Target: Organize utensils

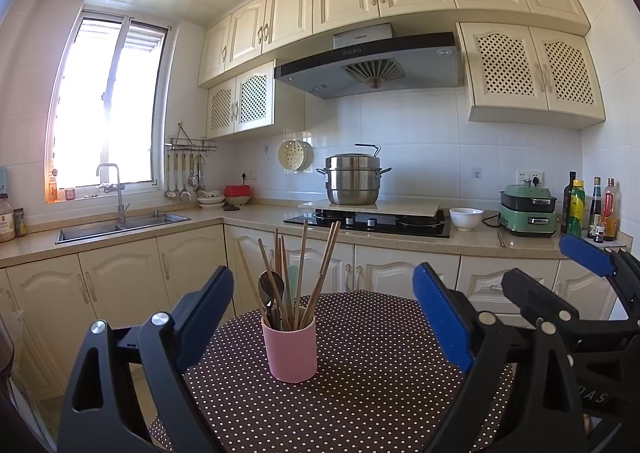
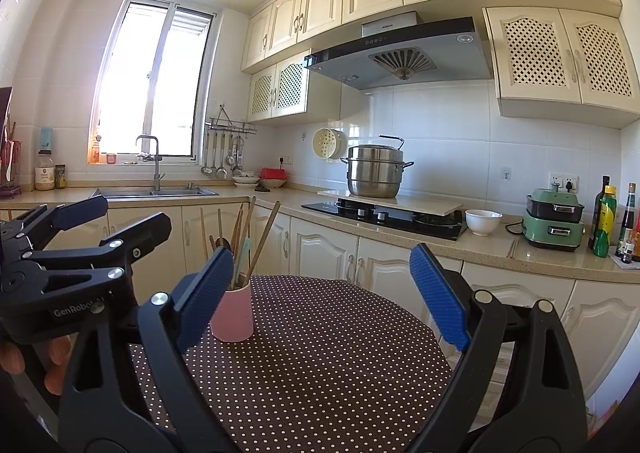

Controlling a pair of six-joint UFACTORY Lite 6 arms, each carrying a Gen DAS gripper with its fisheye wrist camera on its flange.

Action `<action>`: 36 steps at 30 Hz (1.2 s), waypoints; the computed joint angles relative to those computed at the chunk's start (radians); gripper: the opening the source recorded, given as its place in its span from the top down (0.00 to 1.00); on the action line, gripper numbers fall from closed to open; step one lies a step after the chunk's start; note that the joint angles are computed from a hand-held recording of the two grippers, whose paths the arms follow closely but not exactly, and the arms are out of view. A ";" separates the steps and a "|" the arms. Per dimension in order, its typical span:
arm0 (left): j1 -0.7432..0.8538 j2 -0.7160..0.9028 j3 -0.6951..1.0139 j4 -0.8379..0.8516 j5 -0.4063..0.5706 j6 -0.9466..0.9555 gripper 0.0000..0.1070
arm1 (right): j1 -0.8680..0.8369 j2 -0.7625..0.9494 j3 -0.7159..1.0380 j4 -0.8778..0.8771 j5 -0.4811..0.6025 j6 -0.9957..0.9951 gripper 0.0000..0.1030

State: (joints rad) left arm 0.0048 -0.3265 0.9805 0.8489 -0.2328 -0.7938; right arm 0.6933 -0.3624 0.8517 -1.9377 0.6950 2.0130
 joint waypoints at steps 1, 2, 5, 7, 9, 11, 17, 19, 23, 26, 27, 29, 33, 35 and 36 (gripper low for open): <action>0.000 0.001 0.001 0.004 0.000 -0.004 0.16 | 0.001 0.001 0.000 -0.001 0.001 0.001 0.14; -0.001 0.000 0.001 0.006 0.002 -0.006 0.16 | -0.005 0.006 0.008 -0.002 -0.005 0.000 0.14; 0.003 0.002 0.002 0.011 -0.003 -0.009 0.16 | -0.007 0.007 0.008 -0.004 -0.008 0.003 0.14; 0.003 0.004 0.004 0.019 0.000 -0.018 0.16 | -0.019 0.016 0.016 -0.010 -0.020 0.009 0.14; 0.005 0.011 0.010 0.031 -0.001 -0.030 0.16 | -0.025 0.022 0.019 -0.016 -0.026 0.015 0.14; 0.006 0.018 0.016 0.038 -0.001 -0.037 0.16 | -0.029 0.028 0.021 -0.020 -0.030 0.022 0.14; 0.008 0.040 0.032 0.051 -0.003 -0.050 0.16 | -0.048 0.043 0.031 -0.034 -0.049 0.039 0.14; 0.005 0.048 0.039 0.042 0.000 -0.041 0.16 | -0.054 0.048 0.035 -0.038 -0.056 0.045 0.14; 0.004 0.050 0.040 0.038 -0.001 -0.038 0.16 | -0.066 0.053 0.039 -0.049 -0.067 0.056 0.14; 0.003 0.050 0.041 0.037 0.002 -0.036 0.16 | -0.068 0.056 0.037 -0.056 -0.067 0.064 0.14; 0.002 0.051 0.041 0.032 0.003 -0.030 0.16 | -0.067 0.054 0.035 -0.056 -0.067 0.064 0.14; 0.000 0.067 0.050 0.006 0.002 -0.002 0.16 | -0.070 0.062 0.040 -0.060 -0.071 0.071 0.13; -0.004 0.103 0.068 -0.046 0.002 0.052 0.16 | -0.085 0.088 0.058 -0.072 -0.086 0.085 0.13; -0.001 0.126 0.081 -0.051 -0.001 0.059 0.16 | -0.095 0.102 0.066 -0.080 -0.099 0.095 0.13; 0.000 0.134 0.085 -0.054 -0.001 0.063 0.16 | -0.102 0.111 0.073 -0.084 -0.106 0.100 0.13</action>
